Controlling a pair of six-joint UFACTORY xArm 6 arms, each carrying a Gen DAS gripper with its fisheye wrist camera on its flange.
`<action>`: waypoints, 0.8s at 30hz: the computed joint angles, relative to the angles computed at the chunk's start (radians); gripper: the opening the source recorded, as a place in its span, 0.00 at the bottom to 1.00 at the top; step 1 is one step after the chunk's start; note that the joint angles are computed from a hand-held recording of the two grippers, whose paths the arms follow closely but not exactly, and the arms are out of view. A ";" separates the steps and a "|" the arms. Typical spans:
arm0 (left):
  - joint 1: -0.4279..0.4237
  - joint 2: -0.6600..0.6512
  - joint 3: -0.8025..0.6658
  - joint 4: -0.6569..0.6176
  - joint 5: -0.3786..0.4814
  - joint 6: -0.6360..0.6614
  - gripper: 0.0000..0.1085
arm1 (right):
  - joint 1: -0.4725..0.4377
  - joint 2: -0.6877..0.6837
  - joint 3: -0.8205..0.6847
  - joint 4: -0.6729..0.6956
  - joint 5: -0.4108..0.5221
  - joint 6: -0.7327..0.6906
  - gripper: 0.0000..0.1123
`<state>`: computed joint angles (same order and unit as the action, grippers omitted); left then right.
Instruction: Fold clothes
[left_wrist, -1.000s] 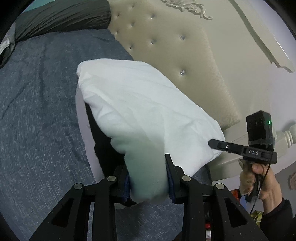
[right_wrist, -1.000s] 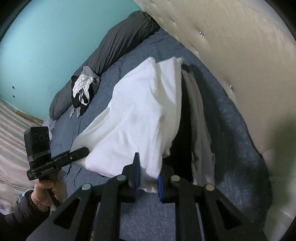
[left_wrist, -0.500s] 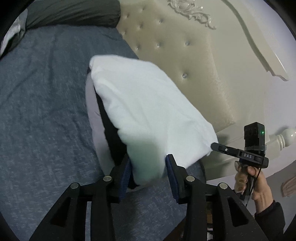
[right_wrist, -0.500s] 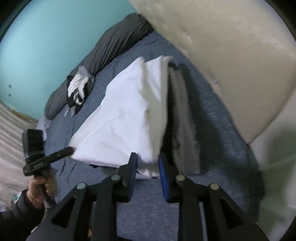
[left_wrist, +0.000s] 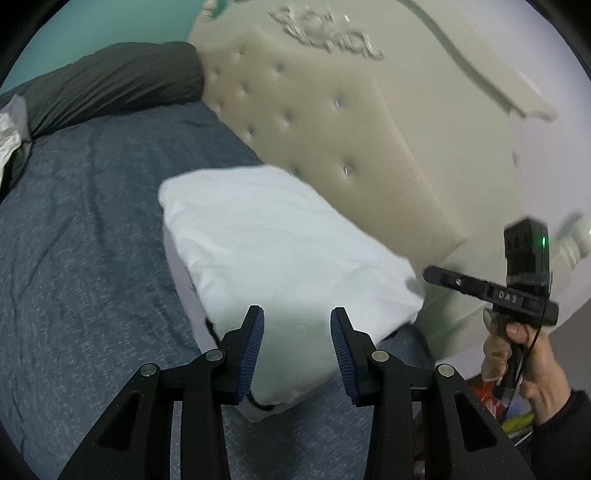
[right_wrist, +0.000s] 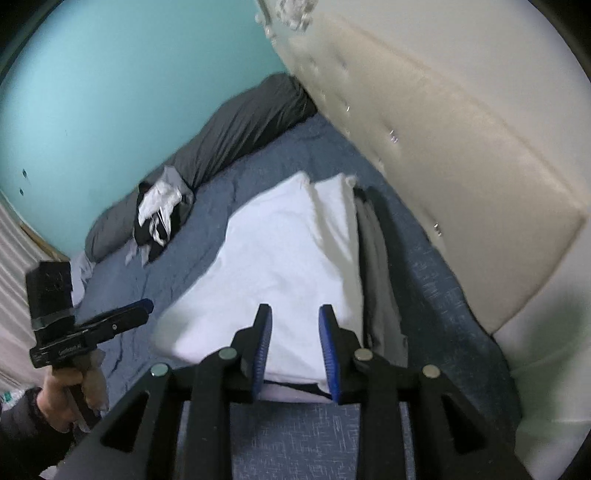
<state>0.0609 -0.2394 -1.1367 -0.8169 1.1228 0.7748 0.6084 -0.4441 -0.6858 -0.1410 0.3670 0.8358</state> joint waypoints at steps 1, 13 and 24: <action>-0.007 0.003 0.004 0.016 0.000 0.000 0.38 | 0.003 0.023 -0.014 0.003 0.013 -0.007 0.23; -0.008 0.005 0.040 0.039 -0.009 0.008 0.37 | -0.026 -0.119 0.140 -0.380 0.050 0.433 0.19; -0.005 -0.019 0.051 0.041 -0.005 -0.011 0.37 | 0.016 -0.171 0.267 -0.276 -0.109 0.626 0.29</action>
<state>0.0559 -0.2587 -1.0856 -0.7762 1.1178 0.7640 0.6241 -0.6153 -0.4191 -0.4174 0.2577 1.4622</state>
